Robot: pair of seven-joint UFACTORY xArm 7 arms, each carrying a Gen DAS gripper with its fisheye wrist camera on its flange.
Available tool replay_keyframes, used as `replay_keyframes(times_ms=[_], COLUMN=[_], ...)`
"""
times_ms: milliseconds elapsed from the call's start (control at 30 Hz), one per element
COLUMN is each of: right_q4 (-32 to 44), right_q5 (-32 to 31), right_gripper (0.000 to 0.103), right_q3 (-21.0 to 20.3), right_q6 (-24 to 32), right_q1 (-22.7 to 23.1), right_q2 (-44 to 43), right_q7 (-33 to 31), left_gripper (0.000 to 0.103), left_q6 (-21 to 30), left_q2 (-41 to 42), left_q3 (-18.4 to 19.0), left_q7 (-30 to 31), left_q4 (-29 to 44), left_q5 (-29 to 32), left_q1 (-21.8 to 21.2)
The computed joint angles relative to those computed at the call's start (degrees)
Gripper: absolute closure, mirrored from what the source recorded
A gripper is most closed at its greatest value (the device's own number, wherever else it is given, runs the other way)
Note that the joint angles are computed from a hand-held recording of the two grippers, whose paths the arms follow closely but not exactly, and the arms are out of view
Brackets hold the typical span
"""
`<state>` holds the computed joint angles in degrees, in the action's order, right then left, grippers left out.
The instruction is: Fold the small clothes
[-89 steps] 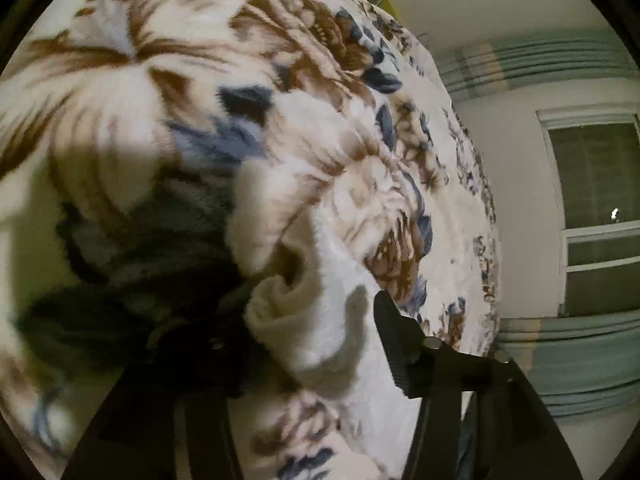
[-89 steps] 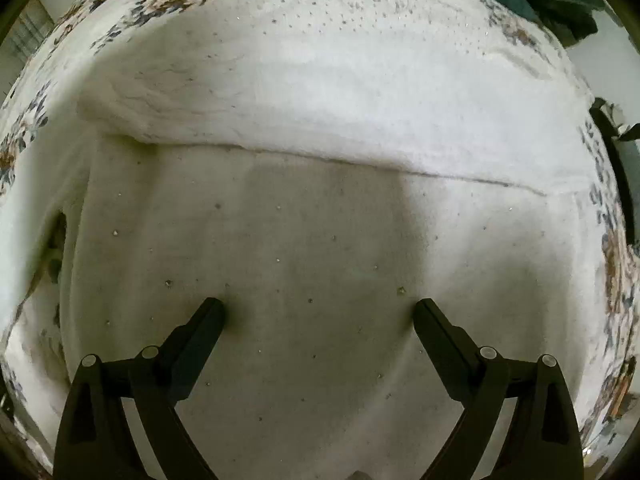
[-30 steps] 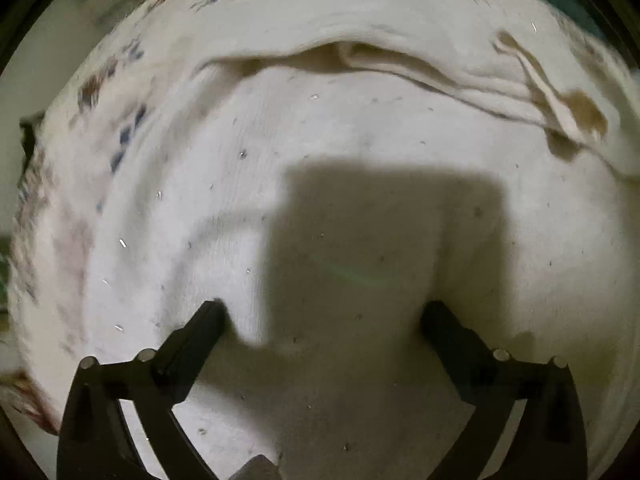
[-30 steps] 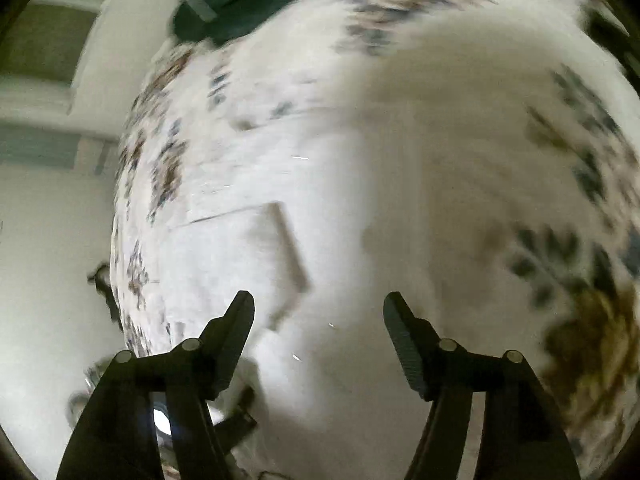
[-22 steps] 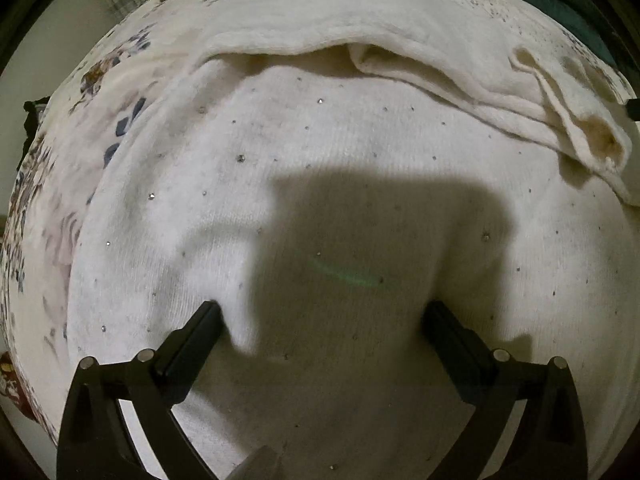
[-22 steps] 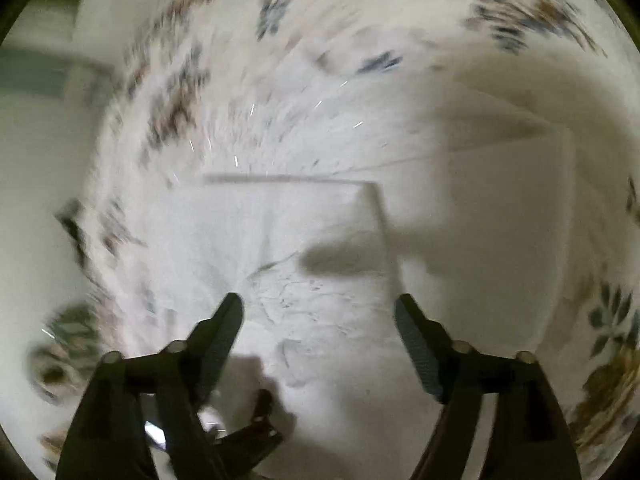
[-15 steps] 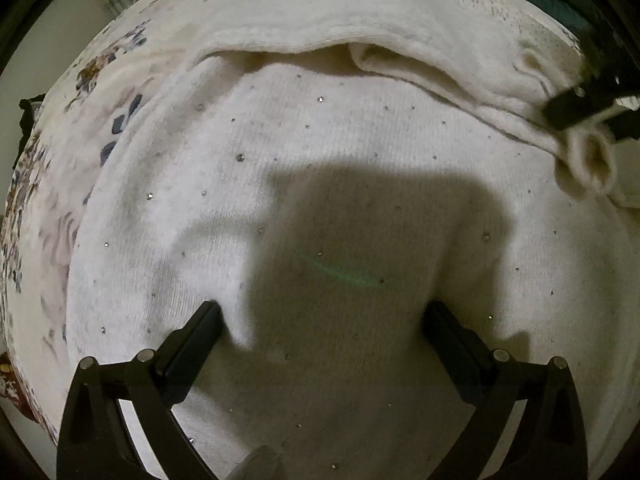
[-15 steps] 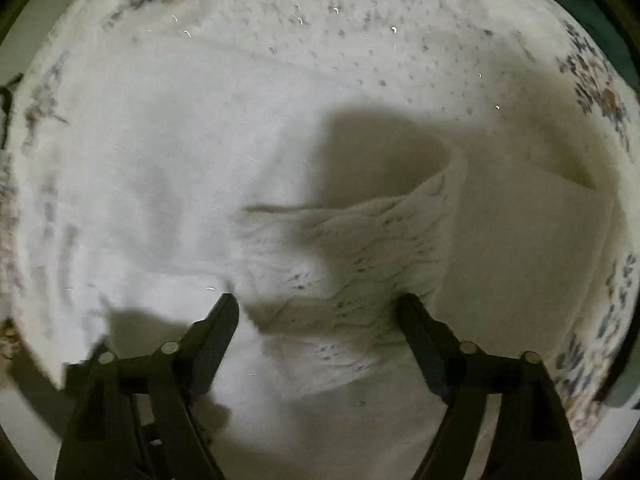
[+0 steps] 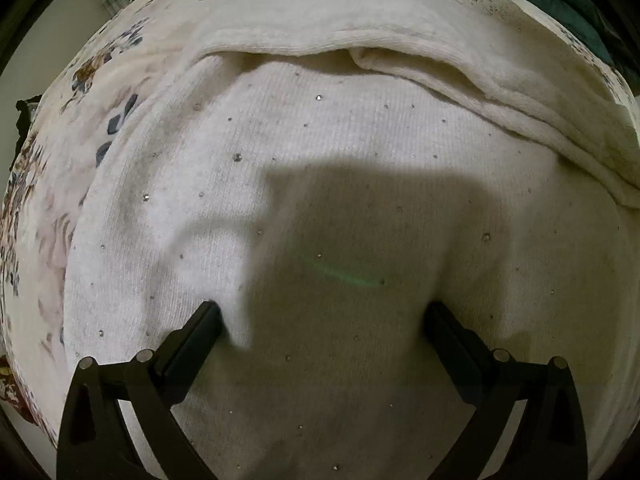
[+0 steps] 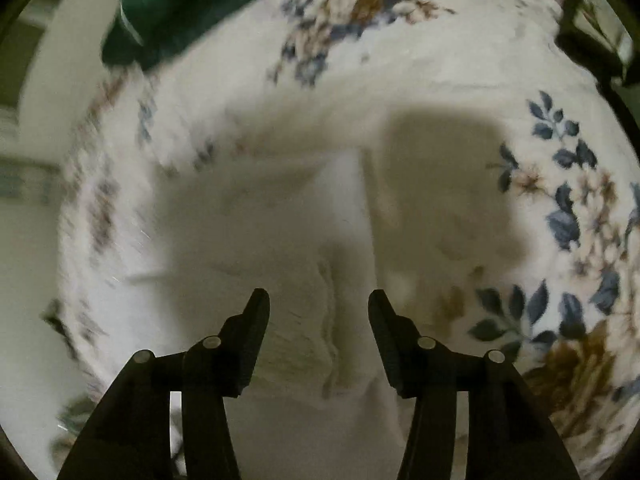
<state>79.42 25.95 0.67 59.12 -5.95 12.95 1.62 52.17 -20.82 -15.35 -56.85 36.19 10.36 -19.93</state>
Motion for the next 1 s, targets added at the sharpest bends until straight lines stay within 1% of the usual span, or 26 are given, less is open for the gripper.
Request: replay_keyframes(times_ms=[33, 67, 100, 133, 167, 200, 233, 267, 300, 333, 400, 433, 500, 533, 567, 600, 633, 667, 700, 767, 800, 833, 900, 967, 1000], right_q4=[0.02, -0.13, -0.16, 0.46, 3.03, 4.65, 4.23, 4.79, 4.83, 3.37, 2.21, 2.48, 4.53, 5.02, 6.35, 8.93, 10.84, 10.55, 8.05, 4.64, 2.78, 1.20, -1.16, -2.26, -2.77], right_q5=[1.61, 3.42, 3.89, 3.44, 2.19, -0.49, -3.03, -7.69, -12.91, -15.72, -20.19, -20.16, -19.84, -20.29, -18.74, -15.82, -14.79, -12.93, -10.82, -7.07, -5.48, -4.70, -4.29, -5.01, -4.96], right_gripper=[0.039, 0.037, 0.037, 0.037, 0.037, 0.039, 0.066, 0.094, 0.098, 0.098, 0.098, 0.098, 0.098, 0.097, 0.097, 0.090, 0.087, 0.087, 0.087, 0.077, 0.067, 0.060, 0.055, 0.055, 0.055], right_q3=[0.02, 0.22, 0.19, 0.62, 1.36, 1.76, 2.08, 2.05, 0.73, 1.16, -0.34, -0.66, -0.53, -0.35, 0.23, 1.48, 2.81, 1.75, 1.58, 0.95, 0.47, -0.19, -1.62, -3.05, -3.64], right_q6=[-0.31, -0.25, 0.55, 1.17, 2.59, 3.57, 2.49, 1.21, 0.07, -2.62, -6.95, -7.72, -5.98, -6.40, -5.38, -1.97, 1.09, 1.75, 0.32, 1.10, 1.73, 2.84, 6.59, 10.06, 11.57], right_q1=[-0.46, -0.86, -1.23, -0.66, 0.38, 1.76, 3.01, 5.09, 7.80, 8.10, 9.10, 8.52, 7.27, 6.95, 6.41, 4.95, 3.54, 3.81, 2.81, 0.96, 0.15, -0.51, -1.76, -2.76, -3.30], right_q2=[0.01, 0.29, 0.54, 1.73, 4.42, 6.09, 6.26, 6.80, 6.62, 5.46, 3.65, 3.50, 5.08, 5.73, 6.74, 8.59, 9.69, 8.85, 6.15, 1.79, -0.28, -2.35, -5.72, -7.53, -8.18], right_q7=[-0.23, -0.80, -1.64, -1.60, -1.42, -0.74, -1.59, -1.25, -0.16, 0.73, 5.55, 7.13, 7.24, 6.34, 4.68, 2.54, 2.73, 2.43, 2.31, 2.06, 1.84, 1.68, 0.46, -0.69, -1.50], left_gripper=[0.000, 0.000, 0.000, 0.000, 0.000, 0.000, 0.000, 0.000, 0.000, 0.000, 0.000, 0.000, 0.000, 0.000, 0.000, 0.000, 0.000, 0.000, 0.000, 0.000, 0.000, 0.000, 0.000, 0.000, 0.000], left_q6=[-0.07, -0.07, 0.03, 0.11, 0.18, 0.21, 0.32, 0.46, 0.62, 0.48, 0.05, -0.41, -1.31, -1.89, -2.36, -2.53, -2.58, -2.56, -2.51, -3.30, -3.23, -2.32, 0.06, 4.06, 5.07], left_q2=[0.05, 0.15, 0.22, 0.33, 0.60, 0.66, 0.84, 0.94, 1.10, 1.26, 1.36, 1.13, 0.67, 0.22, -0.20, -0.57, -0.90, -1.28, -2.00, -4.91, -6.83, -8.04, -11.11, -13.49, -13.41], left_q3=[-0.10, -0.18, -0.19, -0.22, -0.36, -0.31, -0.35, -0.31, -0.17, 0.05, 0.48, 0.41, 0.14, 0.22, 0.31, 0.44, 0.78, 1.14, 1.43, 1.56, 1.34, 0.82, 0.01, -1.82, -2.80], left_q7=[-0.09, -0.18, -0.17, -0.22, -0.43, -0.43, -0.46, -0.35, -0.07, 0.32, 1.17, 1.22, 1.06, 1.25, 1.57, 2.17, 3.61, 5.00, 6.23, 7.90, 8.56, 8.75, 9.30, 8.94, 8.42], left_q4=[-0.06, 0.02, 0.15, 0.27, 0.53, 0.60, 0.80, 0.99, 1.33, 1.45, 1.64, 1.35, 0.71, 0.09, -0.37, -0.59, -0.60, -0.63, -0.73, -1.41, -1.62, -1.42, -1.07, 0.21, 1.11], left_q5=[0.01, 0.05, 0.07, 0.09, 0.11, 0.09, -0.02, -0.23, -0.40, -0.58, -0.68, -0.55, -0.14, -0.07, -0.14, -0.38, -0.80, -1.28, -1.62, -1.97, -1.82, -1.65, -2.45, -3.94, -4.57], left_q1=[-0.07, -0.12, -0.16, -0.19, -0.26, -0.32, -0.45, -0.61, -0.69, -0.72, -0.60, -0.59, -0.55, -0.53, -0.55, -0.65, -0.89, -1.02, -1.05, -0.99, -0.92, -0.73, -1.20, -2.52, -3.01])
